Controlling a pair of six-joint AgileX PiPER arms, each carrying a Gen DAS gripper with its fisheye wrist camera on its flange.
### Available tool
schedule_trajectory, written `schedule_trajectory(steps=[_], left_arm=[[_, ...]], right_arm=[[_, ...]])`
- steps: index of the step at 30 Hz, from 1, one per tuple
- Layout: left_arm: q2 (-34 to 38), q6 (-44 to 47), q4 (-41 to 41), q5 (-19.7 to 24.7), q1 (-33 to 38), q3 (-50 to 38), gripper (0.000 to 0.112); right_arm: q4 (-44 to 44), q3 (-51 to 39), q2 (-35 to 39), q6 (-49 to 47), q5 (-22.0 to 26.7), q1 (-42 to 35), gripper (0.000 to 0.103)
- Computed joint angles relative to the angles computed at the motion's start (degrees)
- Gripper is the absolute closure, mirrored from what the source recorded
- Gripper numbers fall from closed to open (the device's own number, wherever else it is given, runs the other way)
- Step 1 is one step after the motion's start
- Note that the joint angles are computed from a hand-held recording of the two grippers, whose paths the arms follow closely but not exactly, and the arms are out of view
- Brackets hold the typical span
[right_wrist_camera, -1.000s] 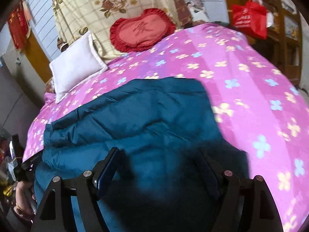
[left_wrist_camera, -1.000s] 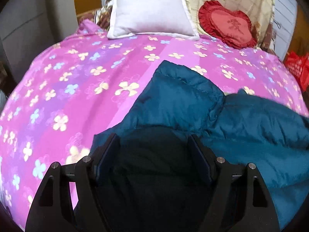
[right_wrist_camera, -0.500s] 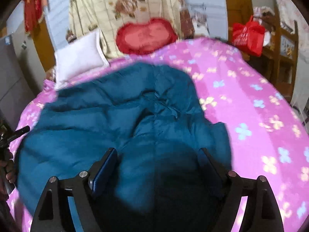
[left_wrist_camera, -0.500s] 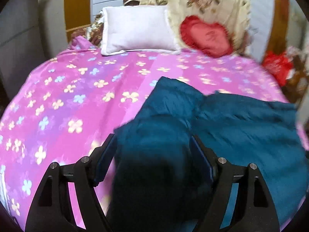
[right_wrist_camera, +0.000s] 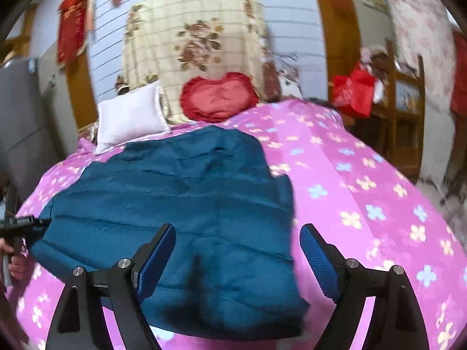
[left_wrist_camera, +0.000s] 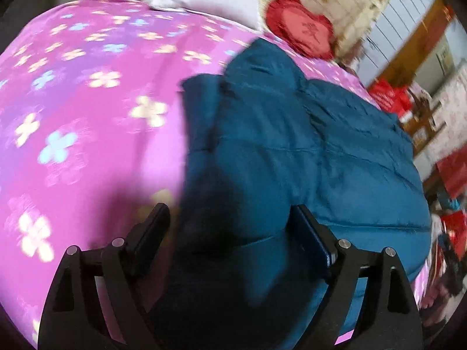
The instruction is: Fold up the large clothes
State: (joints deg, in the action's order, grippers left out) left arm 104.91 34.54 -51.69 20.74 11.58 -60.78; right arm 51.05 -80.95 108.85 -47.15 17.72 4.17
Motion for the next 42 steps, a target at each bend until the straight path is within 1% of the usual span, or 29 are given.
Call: schedule_trajectory(steps=[2, 3, 4, 5, 6, 8, 9, 11, 12, 14, 16, 17, 18, 19, 22, 25, 26, 27, 28, 29, 30, 31, 32, 33, 34, 35, 37, 41, 42], left_arm=[[1.28, -4.02, 5.22, 1.41, -0.67, -2.86, 0.02], [2.26, -4.29, 5.98, 2.78, -0.53, -4.55, 0.016], [2.77, -3.7, 6.1, 3.96, -0.19, -5.39, 0.014], [3.27, -5.14, 8.19, 4.54, -0.45, -6.43, 0.013], [3.83, -6.96, 10.76, 5.13, -0.86, -7.58, 0.011], [4.43, -7.64, 12.18, 5.4, -1.08, -8.43, 0.01], [4.56, -7.8, 12.47, 4.77, -1.4, -8.46, 0.01], [4.12, -6.53, 11.78, 1.9, -2.26, -6.94, 0.01], [3.95, -5.02, 10.5, 0.68, -2.47, -6.19, 0.01], [3.83, -0.71, 6.6, -0.76, -2.4, -5.07, 0.01], [3.54, 4.08, 2.33, -2.03, -2.31, -3.66, 0.01], [3.29, 5.5, 0.95, -2.61, -2.33, -3.03, 0.01], [2.92, 7.67, -1.33, -3.72, -2.45, -2.03, 0.01], [2.83, 8.37, -2.36, -4.82, -2.85, -1.54, 0.01], [2.73, 7.37, -1.94, -5.81, -3.24, -1.21, 0.01], [2.25, 6.56, -1.37, -6.69, -3.73, -0.47, 0.01], [2.11, 6.77, -1.73, -7.04, -3.88, -0.22, 0.01], [1.95, 7.04, -2.2, -7.39, -4.0, 0.06, 0.011], [1.72, 8.1, -3.51, -7.83, -4.13, 0.52, 0.013], [1.53, 10.67, -6.15, -8.08, -4.11, 0.95, 0.019], [1.3, 15.09, -10.59, -8.12, -4.06, 1.55, 0.025], [1.04, 17.5, -12.98, -8.44, -4.26, 2.13, 0.027], [0.9, 18.96, -14.43, -8.61, -4.45, 2.4, 0.032], [0.78, 19.52, -14.81, -8.77, -4.58, 2.58, 0.034], [0.76, 19.28, -14.46, -8.96, -4.73, 2.61, 0.034], [0.79, 19.05, -14.28, -8.93, -4.72, 2.56, 0.034], [1.03, 19.34, -14.87, -8.37, -4.33, 2.29, 0.031], [1.2, 21.8, -18.05, -7.56, -3.94, 2.21, 0.026], [1.25, 22.31, -18.98, -7.66, -3.98, 2.22, 0.024]], right_arm=[[5.09, -1.24, 0.89, -2.24, 3.49, -2.78, 0.018], [5.62, -2.77, 1.92, -1.55, 5.52, -4.04, 0.018], [6.35, -3.14, 2.22, -1.55, 6.86, -4.88, 0.018], [6.61, -4.29, 3.1, -0.99, 8.96, -5.85, 0.018], [5.29, -7.43, 5.3, 1.08, 12.97, -7.1, 0.018], [1.51, -10.7, 7.63, 4.8, 15.89, -7.74, 0.018], [-0.08, -13.15, 9.43, 6.26, 17.41, -8.06, 0.018], [-0.89, -17.78, 13.28, 8.17, 21.98, -9.12, 0.018], [0.02, -19.58, 15.1, 8.57, 24.16, -9.71, 0.018], [2.22, -25.93, 20.58, 9.81, 31.24, -11.03, 0.018], [2.88, -30.88, 24.55, 10.63, 35.19, -11.42, 0.018], [3.5, -32.71, 26.12, 10.83, 36.77, -11.63, 0.017], [6.03, -34.23, 27.89, 9.94, 38.41, -12.22, 0.016], [7.55, -34.1, 28.12, 8.6, 37.86, -12.37, 0.016], [5.96, -38.33, 30.22, 9.8, 39.41, -11.34, 0.011], [5.21, -45.28, 33.84, 10.94, 44.42, -10.32, 0.011], [4.44, -47.13, 34.67, 10.76, 46.25, -9.74, 0.013], [3.97, -47.11, 34.45, 10.72, 45.99, -9.46, 0.017], [4.74, -46.81, 34.43, 10.61, 45.7, -9.62, 0.028], [6.8, -45.96, 34.4, 10.27, 45.48, -10.38, 0.038], [8.43, -45.23, 34.37, 10.22, 45.25, -10.95, 0.043], [8.73, -44.92, 34.33, 10.21, 45.02, -11.02, 0.047], [7.92, -43.84, 33.62, 9.61, 44.19, -10.65, 0.047], [6.38, -42.91, 32.82, 9.36, 43.01, -9.98, 0.047], [5.3, -41.64, 31.98, 9.13, 41.87, -9.5, 0.044], [4.16, -41.47, 31.84, 10.02, 41.26, -9.25, 0.035], [5.45, -39.57, 31.24, 9.43, 40.27, -9.42, 0.034], [5.49, -39.42, 31.04, 7.97, 40.53, -9.25, 0.023], [5.49, -39.56, 31.14, 7.94, 40.61, -9.23, 0.023]])
